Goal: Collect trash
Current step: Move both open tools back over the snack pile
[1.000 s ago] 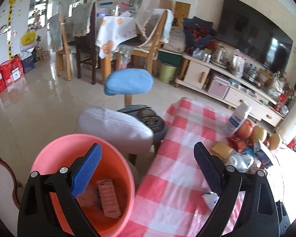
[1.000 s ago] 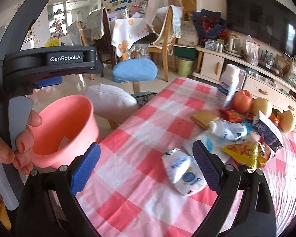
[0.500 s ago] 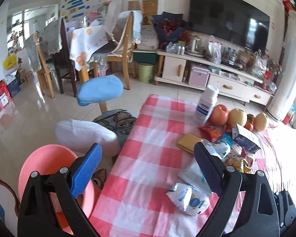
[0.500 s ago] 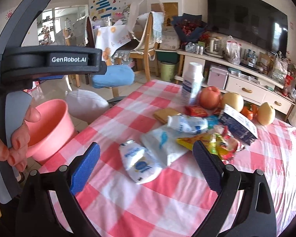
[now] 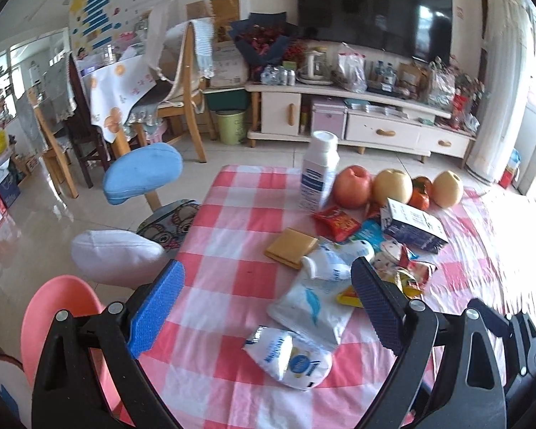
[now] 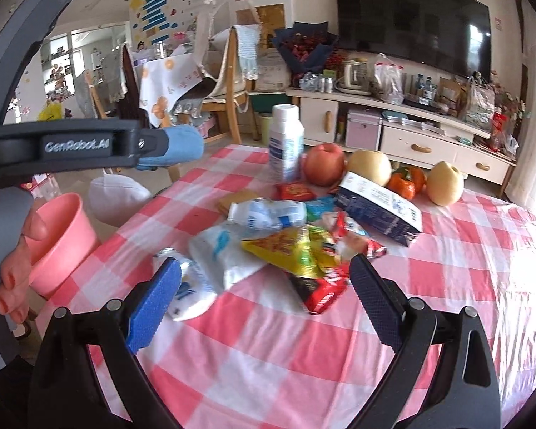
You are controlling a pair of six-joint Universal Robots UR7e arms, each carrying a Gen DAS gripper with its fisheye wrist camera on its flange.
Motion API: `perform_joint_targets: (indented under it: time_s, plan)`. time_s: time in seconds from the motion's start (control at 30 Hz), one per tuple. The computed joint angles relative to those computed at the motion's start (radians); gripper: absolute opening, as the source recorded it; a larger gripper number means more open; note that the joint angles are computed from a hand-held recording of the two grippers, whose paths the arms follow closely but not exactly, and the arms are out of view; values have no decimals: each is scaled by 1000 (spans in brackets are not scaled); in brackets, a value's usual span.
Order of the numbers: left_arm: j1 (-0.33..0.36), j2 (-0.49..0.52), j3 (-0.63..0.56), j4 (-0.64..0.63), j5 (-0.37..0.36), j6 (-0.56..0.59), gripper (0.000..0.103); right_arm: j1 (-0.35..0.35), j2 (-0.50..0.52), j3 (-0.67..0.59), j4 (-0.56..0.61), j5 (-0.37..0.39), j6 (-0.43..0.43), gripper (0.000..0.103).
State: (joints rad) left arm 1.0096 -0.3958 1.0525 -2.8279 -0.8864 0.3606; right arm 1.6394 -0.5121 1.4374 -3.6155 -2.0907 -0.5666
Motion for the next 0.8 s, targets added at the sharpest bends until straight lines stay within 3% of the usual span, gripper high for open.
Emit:
perform_joint_targets:
  time_s: [0.8]
  plan:
    - [-31,103,-94,232,-37,-72,93,-93,-83,47,-60,-27,-32,96]
